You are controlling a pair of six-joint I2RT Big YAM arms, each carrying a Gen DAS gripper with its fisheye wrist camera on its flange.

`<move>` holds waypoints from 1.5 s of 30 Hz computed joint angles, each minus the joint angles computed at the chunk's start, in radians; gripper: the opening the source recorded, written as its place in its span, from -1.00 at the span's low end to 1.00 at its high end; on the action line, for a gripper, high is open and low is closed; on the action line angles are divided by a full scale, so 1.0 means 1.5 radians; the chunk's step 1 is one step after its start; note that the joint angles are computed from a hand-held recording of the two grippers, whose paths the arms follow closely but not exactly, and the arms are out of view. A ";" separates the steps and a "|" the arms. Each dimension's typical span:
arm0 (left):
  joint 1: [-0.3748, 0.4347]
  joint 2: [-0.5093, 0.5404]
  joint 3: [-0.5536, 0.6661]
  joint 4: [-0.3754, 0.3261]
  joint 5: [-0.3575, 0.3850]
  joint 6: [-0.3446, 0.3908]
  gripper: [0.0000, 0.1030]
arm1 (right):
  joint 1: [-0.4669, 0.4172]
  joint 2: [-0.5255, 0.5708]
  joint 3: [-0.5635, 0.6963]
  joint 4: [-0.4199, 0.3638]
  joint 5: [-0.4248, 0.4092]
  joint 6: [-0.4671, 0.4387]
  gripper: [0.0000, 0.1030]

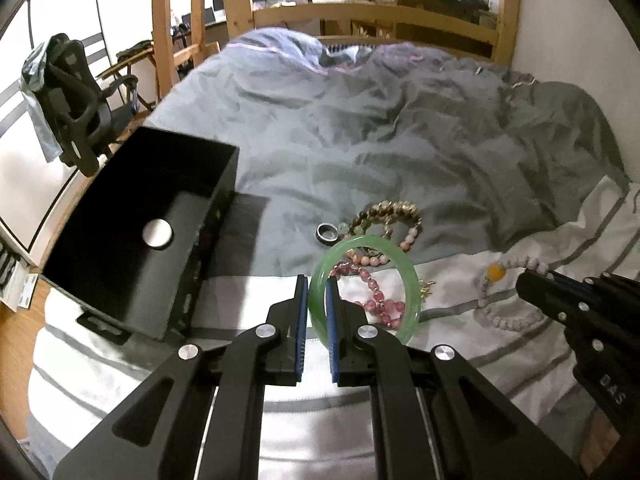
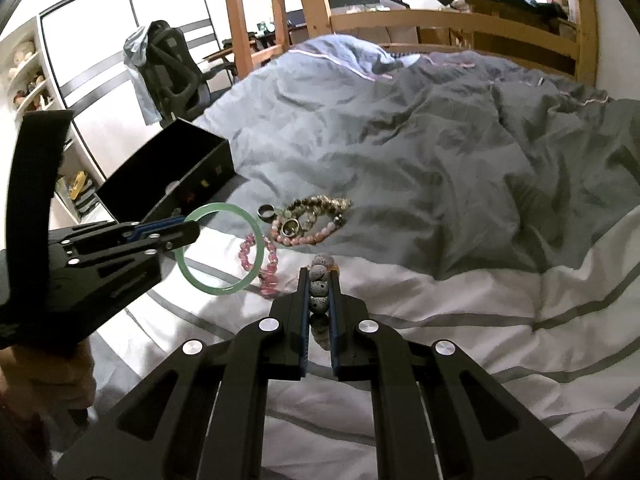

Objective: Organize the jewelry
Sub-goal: 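Carry the bangle and bead bracelet into the black box and open both grippers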

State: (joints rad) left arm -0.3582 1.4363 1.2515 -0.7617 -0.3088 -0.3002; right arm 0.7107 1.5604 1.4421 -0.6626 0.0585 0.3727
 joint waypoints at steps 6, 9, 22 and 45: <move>-0.006 -0.042 -0.016 -0.002 -0.008 -0.002 -0.84 | 0.010 -0.030 -0.004 0.014 0.017 -0.013 -0.83; -0.003 -0.064 -0.021 -0.004 -0.014 -0.001 -0.83 | 0.016 -0.041 0.006 0.015 0.024 -0.027 -0.83; 0.064 -0.109 -0.015 -0.020 -0.028 0.028 -0.83 | 0.049 0.016 0.131 -0.035 0.042 -0.052 -0.83; 0.189 -0.058 0.018 -0.035 0.002 0.036 -0.83 | 0.085 0.306 0.525 -0.150 0.027 -0.092 -0.83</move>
State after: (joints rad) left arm -0.0749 1.3487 1.2789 -0.8148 -0.3057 -0.2461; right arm 0.8383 2.0192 2.2292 -0.8876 0.0994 0.2349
